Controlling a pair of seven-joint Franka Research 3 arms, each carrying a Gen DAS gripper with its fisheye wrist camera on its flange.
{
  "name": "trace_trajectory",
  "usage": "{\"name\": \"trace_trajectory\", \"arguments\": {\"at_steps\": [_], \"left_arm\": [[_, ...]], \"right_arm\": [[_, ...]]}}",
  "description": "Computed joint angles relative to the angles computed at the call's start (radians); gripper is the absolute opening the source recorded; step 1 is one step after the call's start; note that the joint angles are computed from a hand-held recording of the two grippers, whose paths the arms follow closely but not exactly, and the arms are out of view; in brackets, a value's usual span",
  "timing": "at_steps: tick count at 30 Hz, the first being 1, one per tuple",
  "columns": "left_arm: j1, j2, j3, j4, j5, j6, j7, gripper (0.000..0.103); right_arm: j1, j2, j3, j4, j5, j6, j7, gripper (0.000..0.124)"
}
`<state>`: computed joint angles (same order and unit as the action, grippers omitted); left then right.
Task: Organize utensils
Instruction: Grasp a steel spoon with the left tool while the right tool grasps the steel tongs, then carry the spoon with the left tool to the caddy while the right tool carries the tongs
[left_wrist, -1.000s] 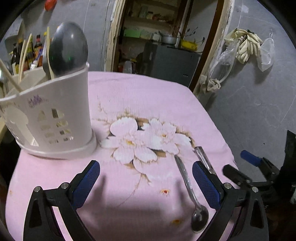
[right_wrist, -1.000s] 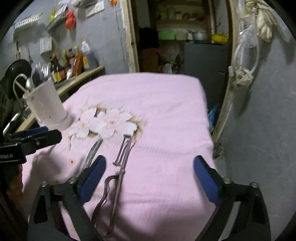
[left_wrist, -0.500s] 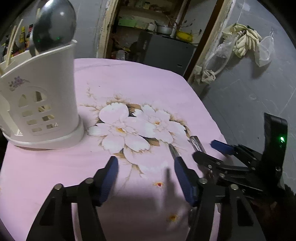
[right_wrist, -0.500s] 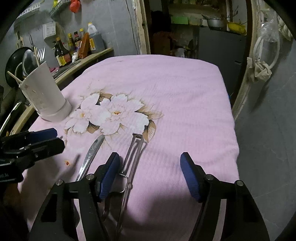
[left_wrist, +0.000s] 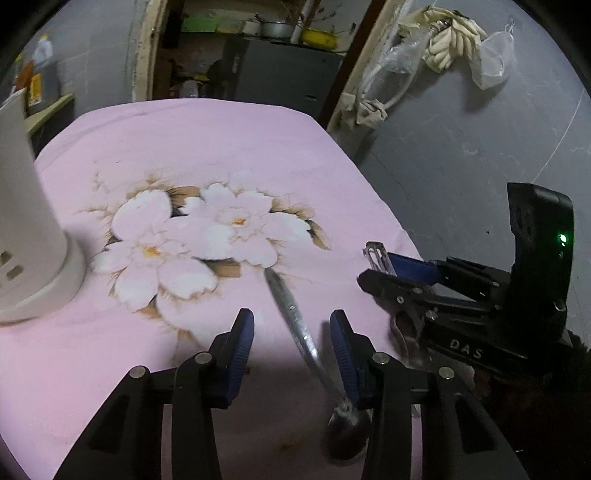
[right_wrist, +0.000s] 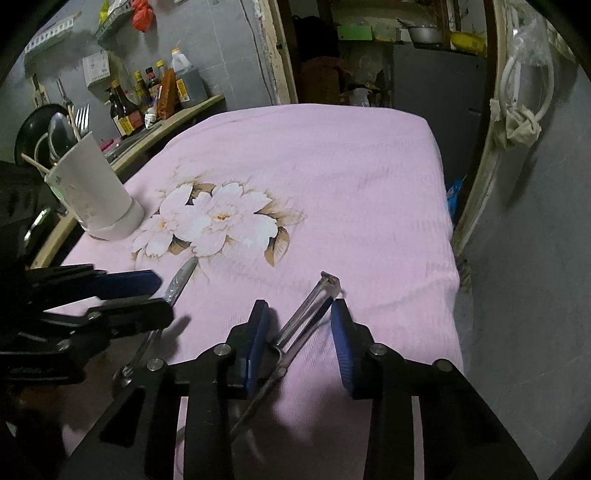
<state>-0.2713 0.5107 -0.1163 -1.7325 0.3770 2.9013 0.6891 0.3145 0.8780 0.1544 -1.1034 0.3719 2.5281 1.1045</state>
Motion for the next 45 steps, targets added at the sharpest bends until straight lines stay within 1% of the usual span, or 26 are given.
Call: {"name": "trace_trajectory", "arguments": {"at_steps": [3, 6, 7, 9, 11, 12, 14, 16, 18, 19, 21, 22, 25, 26, 28, 29, 30, 32, 33, 35, 36, 38, 40, 42, 45], "left_arm": [[0.019, 0.024, -0.023, 0.034, -0.021, -0.018, 0.036, 0.039], [0.015, 0.04, -0.021, 0.068, -0.019, -0.058, 0.068, 0.033], [0.01, 0.045, -0.016, 0.079, -0.016, -0.073, 0.074, 0.03], [0.001, 0.057, -0.011, 0.105, -0.013, -0.098, 0.078, 0.027], [0.001, 0.058, -0.009, 0.11, -0.014, -0.11, 0.078, 0.021], [0.006, 0.057, -0.015, 0.108, -0.021, -0.111, 0.083, 0.018], [0.026, 0.056, -0.037, 0.105, -0.049, -0.111, 0.101, 0.016], [0.032, 0.059, -0.047, 0.116, -0.067, -0.129, 0.119, 0.013], [0.029, 0.062, -0.047, 0.125, -0.074, -0.145, 0.126, 0.011], [0.028, 0.061, -0.048, 0.127, -0.078, -0.151, 0.129, 0.01], [0.031, 0.062, -0.053, 0.135, -0.092, -0.162, 0.136, 0.01], [0.031, 0.062, -0.054, 0.136, -0.098, -0.163, 0.135, 0.009], [0.029, 0.038, -0.051, 0.104, -0.105, -0.145, 0.124, 0.009], [0.027, 0.021, -0.046, 0.08, -0.102, -0.128, 0.113, 0.009], [0.017, -0.013, -0.028, 0.039, -0.085, -0.091, 0.081, 0.008], [0.014, -0.027, -0.022, 0.022, -0.076, -0.073, 0.067, 0.006], [0.011, -0.046, -0.013, -0.001, -0.067, -0.052, 0.047, 0.002], [0.004, -0.084, 0.003, -0.048, -0.047, -0.006, 0.002, 0.002], [-0.003, -0.104, 0.015, -0.072, -0.029, 0.013, -0.022, 0.002], [-0.011, -0.132, 0.03, -0.103, 0.006, 0.025, -0.052, 0.002], [-0.005, -0.144, 0.025, -0.118, 0.011, 0.031, -0.059, 0.002], [0.002, -0.164, 0.022, -0.141, 0.02, 0.039, -0.076, 0.002], [-0.01, -0.189, 0.042, -0.165, 0.06, 0.055, -0.117, 0.002], [-0.037, -0.235, 0.085, -0.203, 0.14, 0.081, -0.191, 0.002], [-0.054, -0.3, 0.126, -0.243, 0.278, 0.089, -0.297, 0.002]], "right_arm": [[-0.002, 0.007, 0.002, 0.011, 0.0, -0.014, -0.008, 0.03], [0.004, 0.023, -0.006, 0.043, -0.005, -0.043, 0.013, 0.03], [0.009, 0.04, -0.013, 0.078, -0.011, -0.07, 0.037, 0.03], [0.02, 0.065, -0.027, 0.13, -0.025, -0.104, 0.078, 0.03], [0.032, 0.076, -0.039, 0.15, -0.042, -0.115, 0.109, 0.03], [0.038, 0.084, -0.045, 0.167, -0.053, -0.123, 0.125, 0.03], [0.055, 0.113, -0.064, 0.223, -0.08, -0.156, 0.179, 0.03], [0.064, 0.139, -0.073, 0.274, -0.098, -0.188, 0.228, 0.03], [0.078, 0.171, -0.092, 0.335, -0.129, -0.222, 0.286, 0.019], [0.072, 0.186, -0.084, 0.362, -0.127, -0.238, 0.302, 0.019], [0.055, 0.177, -0.063, 0.347, -0.105, -0.237, 0.331, 0.013], [0.047, 0.163, -0.054, 0.32, -0.093, -0.226, 0.337, 0.012], [0.034, 0.082, -0.039, 0.179, -0.064, -0.149, 0.338, 0.011], [0.025, 0.041, -0.023, 0.109, -0.043, -0.106, 0.321, 0.011], [0.012, -0.017, -0.001, 0.012, -0.012, -0.045, 0.285, 0.011], [0.007, -0.055, 0.012, -0.045, 0.008, -0.007, 0.263, 0.011], [0.003, -0.071, 0.018, -0.07, 0.02, 0.007, 0.25, 0.011], [0.004, -0.123, 0.028, -0.14, 0.042, 0.051, 0.221, 0.011], [0.006, -0.135, 0.026, -0.156, 0.046, 0.058, 0.214, 0.011], [0.01, -0.173, 0.029, -0.203, 0.059, 0.081, 0.203, 0.011], [0.005, -0.182, 0.033, -0.213, 0.069, 0.085, 0.193, 0.011], [-0.003, -0.213, 0.053, -0.253, 0.101, 0.121, 0.162, 0.011], [-0.016, -0.235, 0.068, -0.278, 0.135, 0.146, 0.129, 0.011], [-0.019, -0.263, 0.08, -0.312, 0.166, 0.18, 0.106, 0.011], [-0.009, -0.293, 0.095, -0.345, 0.204, 0.232, 0.084, 0.011]]}}
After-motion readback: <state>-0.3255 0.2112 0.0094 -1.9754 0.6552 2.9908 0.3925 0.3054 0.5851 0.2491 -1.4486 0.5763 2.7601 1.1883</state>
